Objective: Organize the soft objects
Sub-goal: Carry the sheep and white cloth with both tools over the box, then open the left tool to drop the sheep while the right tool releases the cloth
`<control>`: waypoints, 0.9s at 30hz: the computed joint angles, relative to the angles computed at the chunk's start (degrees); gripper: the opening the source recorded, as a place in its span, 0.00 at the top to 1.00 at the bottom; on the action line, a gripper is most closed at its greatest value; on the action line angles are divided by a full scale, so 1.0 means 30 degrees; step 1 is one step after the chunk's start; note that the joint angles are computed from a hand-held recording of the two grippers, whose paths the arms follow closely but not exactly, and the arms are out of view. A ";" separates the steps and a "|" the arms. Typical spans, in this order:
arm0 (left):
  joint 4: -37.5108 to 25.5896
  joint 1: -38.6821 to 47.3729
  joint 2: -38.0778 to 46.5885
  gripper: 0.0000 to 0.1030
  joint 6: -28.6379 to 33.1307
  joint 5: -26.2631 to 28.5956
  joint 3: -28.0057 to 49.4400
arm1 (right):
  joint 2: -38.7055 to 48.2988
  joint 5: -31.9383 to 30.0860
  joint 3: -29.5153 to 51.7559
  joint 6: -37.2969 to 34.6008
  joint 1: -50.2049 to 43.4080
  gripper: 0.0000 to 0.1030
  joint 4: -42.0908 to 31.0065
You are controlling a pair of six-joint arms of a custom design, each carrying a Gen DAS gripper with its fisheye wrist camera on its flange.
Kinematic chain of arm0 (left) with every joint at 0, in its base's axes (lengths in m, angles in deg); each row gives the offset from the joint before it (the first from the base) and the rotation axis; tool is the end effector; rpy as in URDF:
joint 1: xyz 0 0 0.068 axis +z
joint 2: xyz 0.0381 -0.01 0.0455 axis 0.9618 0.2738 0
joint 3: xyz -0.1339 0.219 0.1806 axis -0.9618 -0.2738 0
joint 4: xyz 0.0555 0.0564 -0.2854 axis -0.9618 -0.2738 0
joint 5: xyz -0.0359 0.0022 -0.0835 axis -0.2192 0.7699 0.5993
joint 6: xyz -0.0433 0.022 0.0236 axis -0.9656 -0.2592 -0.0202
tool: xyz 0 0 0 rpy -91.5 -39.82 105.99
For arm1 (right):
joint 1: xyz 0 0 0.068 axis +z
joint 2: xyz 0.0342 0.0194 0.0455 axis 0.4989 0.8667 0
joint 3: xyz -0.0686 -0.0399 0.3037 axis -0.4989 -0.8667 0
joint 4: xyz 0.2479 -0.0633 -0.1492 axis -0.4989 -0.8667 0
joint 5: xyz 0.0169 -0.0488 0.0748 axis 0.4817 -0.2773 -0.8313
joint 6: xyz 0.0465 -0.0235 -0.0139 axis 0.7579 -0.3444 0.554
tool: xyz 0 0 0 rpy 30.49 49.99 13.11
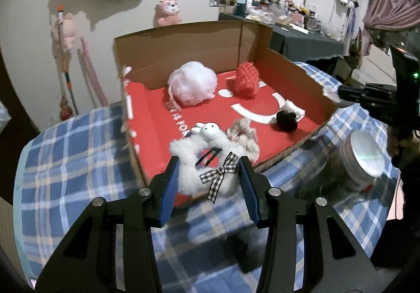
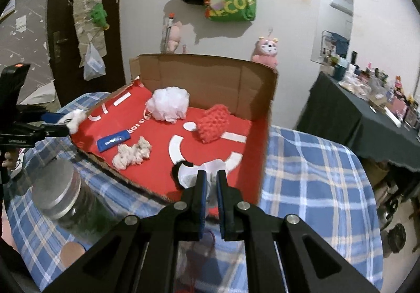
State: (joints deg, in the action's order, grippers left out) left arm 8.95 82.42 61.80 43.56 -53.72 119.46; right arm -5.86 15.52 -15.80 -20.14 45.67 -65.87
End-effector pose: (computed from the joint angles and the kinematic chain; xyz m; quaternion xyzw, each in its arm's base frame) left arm 0.3333 0.0281 0.1415 0.3300 0.8644 -0.1620 0.3429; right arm 0.2401 0.0607 0.1491 -0.0388 0.9095 -0.0094 0.4137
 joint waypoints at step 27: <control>-0.3572 -0.6471 0.8098 0.59 -0.3369 -0.8128 0.9546 | 1.2233 0.0055 1.2711 -0.2290 -0.1398 0.92 -0.7524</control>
State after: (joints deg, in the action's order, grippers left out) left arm -1.77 63.01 86.10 33.45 -78.11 148.09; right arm 30.84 15.69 22.33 -27.01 41.48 -88.44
